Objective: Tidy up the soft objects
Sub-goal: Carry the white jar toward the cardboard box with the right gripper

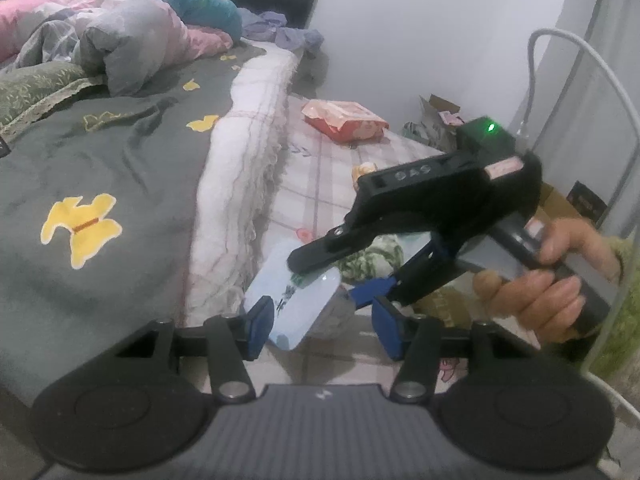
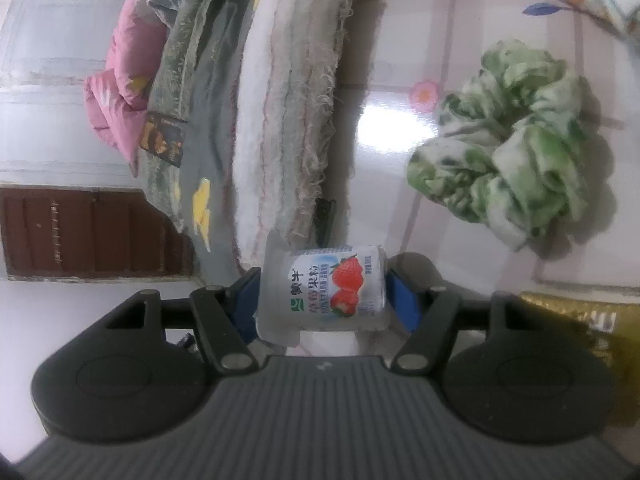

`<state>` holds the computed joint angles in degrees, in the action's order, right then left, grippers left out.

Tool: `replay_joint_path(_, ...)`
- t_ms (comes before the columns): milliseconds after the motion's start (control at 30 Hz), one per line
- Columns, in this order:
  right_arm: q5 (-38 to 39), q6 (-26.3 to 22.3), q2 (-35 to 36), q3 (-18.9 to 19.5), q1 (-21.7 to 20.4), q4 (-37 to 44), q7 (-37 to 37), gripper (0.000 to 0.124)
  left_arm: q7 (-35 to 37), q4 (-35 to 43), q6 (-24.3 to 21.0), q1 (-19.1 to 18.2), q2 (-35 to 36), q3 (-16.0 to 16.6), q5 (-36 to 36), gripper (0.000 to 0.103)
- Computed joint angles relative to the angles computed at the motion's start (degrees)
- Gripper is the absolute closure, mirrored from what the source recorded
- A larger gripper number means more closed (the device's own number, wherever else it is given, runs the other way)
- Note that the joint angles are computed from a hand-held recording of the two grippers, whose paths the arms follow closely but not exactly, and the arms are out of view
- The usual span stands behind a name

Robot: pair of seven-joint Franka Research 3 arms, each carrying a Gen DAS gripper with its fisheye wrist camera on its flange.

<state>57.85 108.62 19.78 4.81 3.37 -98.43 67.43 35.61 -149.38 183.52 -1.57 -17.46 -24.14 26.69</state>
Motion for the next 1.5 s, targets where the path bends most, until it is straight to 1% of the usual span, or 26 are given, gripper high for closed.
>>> replay_joint_path(67, -0.91, 0.44, -0.7, -0.26, 0.08, -0.36, -0.22, 0.056, 1.04, -0.03, -0.17, -1.1, 0.43, 0.85, 0.26, 0.042)
replay_joint_path(100, -1.62, 1.0, -1.09, -0.46, 0.23, -0.54, -0.23, 0.056, 1.76, 0.23, -0.57, -1.66, 0.87, 1.23, 0.47, 0.038)
replay_joint_path(167, -2.64, 2.42, -2.03, -0.81, 0.44, -1.31, -0.48, 0.055, 2.01, 0.7, -1.22, -1.03, 1.53, 0.2, 1.42, 0.036)
replay_joint_path(200, -3.1, 3.31, -2.56, -0.96, 0.61, -1.79, -0.44, 0.055, 1.76, 1.16, -1.6, 0.0, 2.0, -0.92, 2.32, 0.035)
replay_joint_path(267, -3.53, 4.66, -3.35, -1.24, 0.66, -2.62, -0.49, 0.055, -0.22, 2.38, -2.44, 3.41, 3.01, -4.27, 5.17, 0.035)
replay_joint_path(367, -2.27, 6.16, -4.37, -1.39, 0.32, -3.98, -1.59, 0.055, -6.59, 4.7, -3.33, 11.37, 4.15, -11.55, 12.7, 0.035)
replay_joint_path(400, -1.61, 6.71, -4.95, -1.51, 0.08, -4.8, -2.49, 0.055, -8.54, 5.46, -3.46, 13.47, 4.52, -13.39, 15.17, 0.035)
replay_joint_path(467, -0.7, 8.03, -5.85, -1.62, 0.07, -5.92, -3.84, 0.057, -12.13, 6.8, -3.21, 17.21, 5.19, -16.57, 20.3, 0.035)
replay_joint_path(500, -0.74, 8.34, -6.03, -1.69, 0.17, -6.1, -3.99, 0.058, -13.43, 7.6, -3.49, 18.5, 5.63, -17.8, 22.81, 0.035)
replay_joint_path(567, -0.82, 9.07, -6.41, -1.8, 0.39, -6.57, -4.38, 0.062, -15.27, 9.22, -4.38, 19.64, 6.95, -19.06, 27.22, 0.035)
replay_joint_path(700, -0.62, 10.07, -7.32, -2.0, 0.61, -7.79, -4.94, 0.07, -18.3, 11.72, -6.39, 18.7, 9.53, -18.92, 33.62, 0.035)
replay_joint_path(833, 0.24, 10.09, -7.93, -2.33, 0.39, -8.73, -5.58, 0.077, -27.33, 15.31, -9.65, 18.93, 11.67, -19.84, 45.2, 0.037)
replay_joint_path(867, 0.53, 9.94, -8.0, -2.36, 0.35, -8.87, -5.6, 0.077, -28.01, 15.93, -10.73, 18.3, 12.11, -19.56, 46.23, 0.038)
replay_joint_path(967, 2.05, 8.33, -7.63, -2.61, -0.27, -8.81, -5.44, 0.078, -27.69, 16.67, -10.95, 16.18, 13.45, -17.51, 45.48, 0.049)
replay_joint_path(1067, 2.75, 7.81, -7.73, -2.67, -0.53, -9.06, -5.69, 0.079, -28.38, 16.79, -11.75, 14.07, 13.35, -15.49, 44.72, 0.05)
replay_joint_path(1133, 2.91, 7.77, -8.24, -2.64, -0.42, -9.43, -5.88, 0.079, -29.54, 16.88, -11.82, 12.76, 12.99, -14.08, 44.54, 0.053)
replay_joint_path(1200, 2.78, 7.7, -8.87, -2.71, -0.3, -9.83, -6.23, 0.079, -28.84, 16.8, -11.92, 11.19, 12.29, -12.58, 43.29, 0.053)
replay_joint_path(1333, 4.63, 7.05, -10.57, -3.12, -0.55, -11.02, -7.74, 0.079, -27.13, 17.67, -14.18, 7.71, 10.99, -10.43, 42.99, 0.053)
replay_joint_path(1500, 7.03, 6.1, -14.11, -4.63, -1.43, -12.38, -9.71, 0.079, -23.24, 21.98, -16.76, 2.88, 11.58, -8.08, 41.5, 0.053)
